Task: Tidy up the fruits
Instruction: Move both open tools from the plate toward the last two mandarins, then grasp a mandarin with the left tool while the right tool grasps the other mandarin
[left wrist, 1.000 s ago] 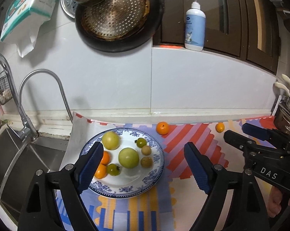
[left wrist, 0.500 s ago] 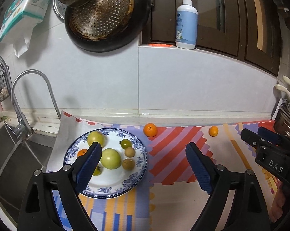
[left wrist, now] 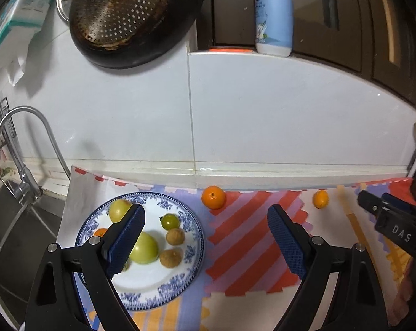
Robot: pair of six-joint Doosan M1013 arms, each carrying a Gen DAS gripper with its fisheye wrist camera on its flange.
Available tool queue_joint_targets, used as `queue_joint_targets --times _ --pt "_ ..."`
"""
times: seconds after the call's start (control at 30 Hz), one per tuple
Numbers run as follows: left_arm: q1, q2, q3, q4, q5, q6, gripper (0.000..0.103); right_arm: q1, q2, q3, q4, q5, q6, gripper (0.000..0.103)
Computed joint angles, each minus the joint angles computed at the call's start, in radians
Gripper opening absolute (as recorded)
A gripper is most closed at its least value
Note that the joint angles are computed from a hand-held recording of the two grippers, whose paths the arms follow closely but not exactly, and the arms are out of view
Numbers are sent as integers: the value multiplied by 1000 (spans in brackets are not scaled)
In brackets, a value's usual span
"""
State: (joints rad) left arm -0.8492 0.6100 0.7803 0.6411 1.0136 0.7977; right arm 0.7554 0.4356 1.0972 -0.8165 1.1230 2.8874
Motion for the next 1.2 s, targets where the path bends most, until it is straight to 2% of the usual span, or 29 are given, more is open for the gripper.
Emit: queue_joint_targets --times 0.17,0.43,0.67,1.03,1.2 --pt "20 59 -86 -46 54 27 91 -24 36 -43 21 40 -28 58" --pt "47 153 -216 -125 119 90 91 -63 75 -66 100 38 -25 58" --pt "60 228 -326 -169 179 127 90 -84 97 -75 109 64 -6 58" --pt "78 361 -552 -228 301 211 78 -110 128 -94 147 53 -1 58" --pt "87 388 -596 -277 321 190 69 -126 134 -98 161 41 -14 58"
